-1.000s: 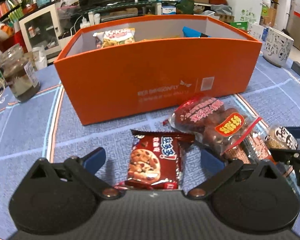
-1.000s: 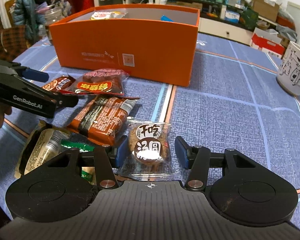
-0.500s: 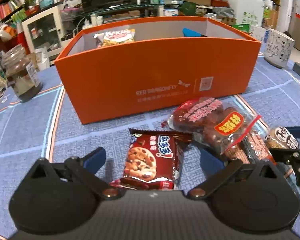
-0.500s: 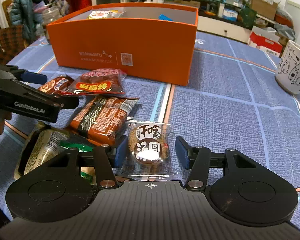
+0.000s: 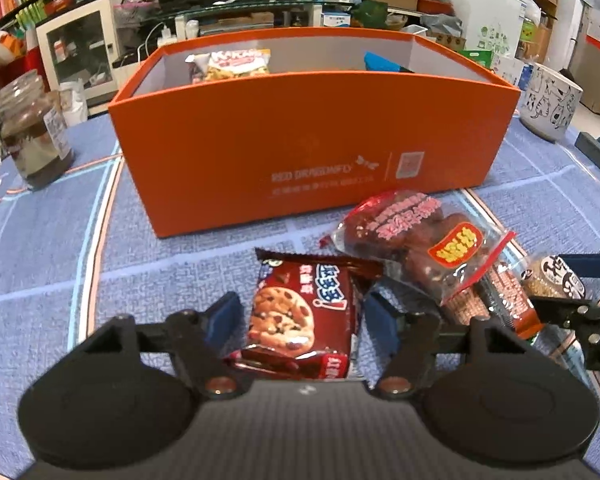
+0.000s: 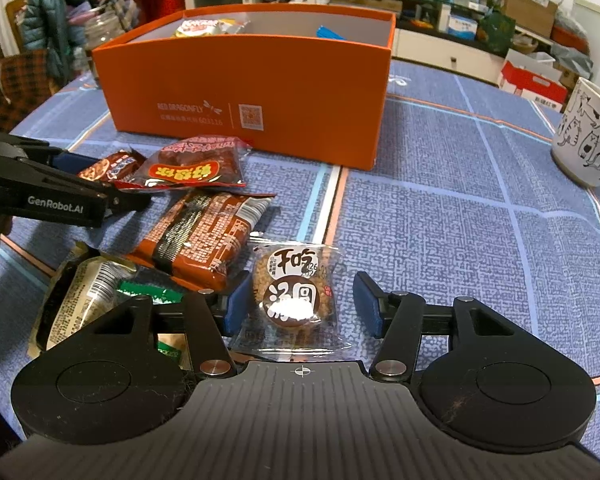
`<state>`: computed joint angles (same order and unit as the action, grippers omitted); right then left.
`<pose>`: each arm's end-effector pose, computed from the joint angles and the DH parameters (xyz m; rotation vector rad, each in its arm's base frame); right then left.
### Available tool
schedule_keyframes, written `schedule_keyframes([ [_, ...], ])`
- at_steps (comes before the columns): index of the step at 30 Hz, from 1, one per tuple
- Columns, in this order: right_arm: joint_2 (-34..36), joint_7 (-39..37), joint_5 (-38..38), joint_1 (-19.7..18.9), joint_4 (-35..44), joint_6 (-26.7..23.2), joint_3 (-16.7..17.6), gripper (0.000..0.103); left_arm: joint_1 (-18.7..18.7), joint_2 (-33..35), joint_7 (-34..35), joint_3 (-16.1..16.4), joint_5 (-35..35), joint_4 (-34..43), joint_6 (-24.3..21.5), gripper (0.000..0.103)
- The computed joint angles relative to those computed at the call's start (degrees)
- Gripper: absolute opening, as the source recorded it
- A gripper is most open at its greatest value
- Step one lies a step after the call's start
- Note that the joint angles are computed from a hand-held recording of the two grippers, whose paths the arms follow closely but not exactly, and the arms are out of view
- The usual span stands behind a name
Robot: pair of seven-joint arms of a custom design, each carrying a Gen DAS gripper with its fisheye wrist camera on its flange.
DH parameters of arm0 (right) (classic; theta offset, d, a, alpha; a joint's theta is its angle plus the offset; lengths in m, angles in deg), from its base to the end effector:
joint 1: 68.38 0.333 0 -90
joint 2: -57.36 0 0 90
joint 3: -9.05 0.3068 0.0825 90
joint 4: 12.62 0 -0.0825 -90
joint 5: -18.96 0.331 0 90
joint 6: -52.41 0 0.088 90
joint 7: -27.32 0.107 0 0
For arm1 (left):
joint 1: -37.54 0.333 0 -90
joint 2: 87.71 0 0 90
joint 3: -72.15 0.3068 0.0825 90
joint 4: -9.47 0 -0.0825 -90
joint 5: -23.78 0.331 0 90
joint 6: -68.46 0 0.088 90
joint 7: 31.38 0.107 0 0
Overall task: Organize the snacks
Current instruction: 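Grasp the red cookie bag with the left tool while the right grasps the round bread packet, then carry both held snacks over the orange box and open both tools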
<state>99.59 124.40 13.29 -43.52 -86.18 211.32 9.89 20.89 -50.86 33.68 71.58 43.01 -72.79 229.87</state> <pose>0.6652 0.3209 0.4169 -2.0456 1.3626 -0.5336 0.6788 -0.2254 0.4179 -1.6687 1.9173 -0.7750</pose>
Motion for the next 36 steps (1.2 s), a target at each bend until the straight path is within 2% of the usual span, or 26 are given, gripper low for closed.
schedule_keyframes([
  [2, 0.08, 0.09, 0.01, 0.09, 0.25, -0.36, -0.07, 0.044, 0.06, 0.06, 0.42, -0.4, -0.21, 0.15, -0.09, 0.063],
  [4, 0.05, -0.07, 0.25, -0.06, 0.64, -1.3, 0.21, 0.041, 0.09, -0.15, 0.73, -0.82, -0.64, 0.15, -0.47, 0.051],
  [6, -0.23, 0.05, 0.3, 0.04, 0.77, -2.16, 0.16, 0.024, 0.07, -0.45, 0.94, -1.02, -0.93, 0.12, -1.18, 0.049],
  [8, -0.49, 0.28, -0.14, 0.36, 0.87, -3.05, -0.22, 0.021, 0.36, -0.82, 1.02, -1.42, -1.51, -0.21, -1.44, 0.048],
  [11, -0.9, 0.49, -0.68, 0.51, 0.36, -2.65, -0.58, 0.02, 0.25, -1.75, -0.53, -0.93, -1.86, -1.44, -1.02, 0.048],
  [20, -3.54, 6.05, -5.03, 2.39, -3.44, 3.02, -4.42, 0.02, -2.62, -6.69, -8.26, 4.01, 4.45, -7.82, 3.83, 0.048],
  [24, -3.98, 7.48, -6.08, 2.36, -3.9, 4.43, -4.8, 0.02, -4.18, -9.01, -13.05, 6.44, 8.91, -10.38, 5.62, 0.048],
  [28, -5.09, 9.24, -7.83, 3.27, -5.77, 8.22, -6.25, 0.02, -5.89, -10.66, -20.25, 9.32, 14.36, -11.78, 6.82, 0.048],
  [30, -5.49, 10.42, -8.9, 4.13, -6.36, 9.63, -7.45, 0.02, -6.05, -11.06, -22.61, 9.64, 16.86, -11.58, 6.57, 0.048],
  [36, -6.31, 11.08, -8.96, 3.85, -6.1, 11.8, -6.95, 0.02, -7.02, -12.9, -31.36, 11.08, 26.36, -10.91, 8.01, 0.048],
])
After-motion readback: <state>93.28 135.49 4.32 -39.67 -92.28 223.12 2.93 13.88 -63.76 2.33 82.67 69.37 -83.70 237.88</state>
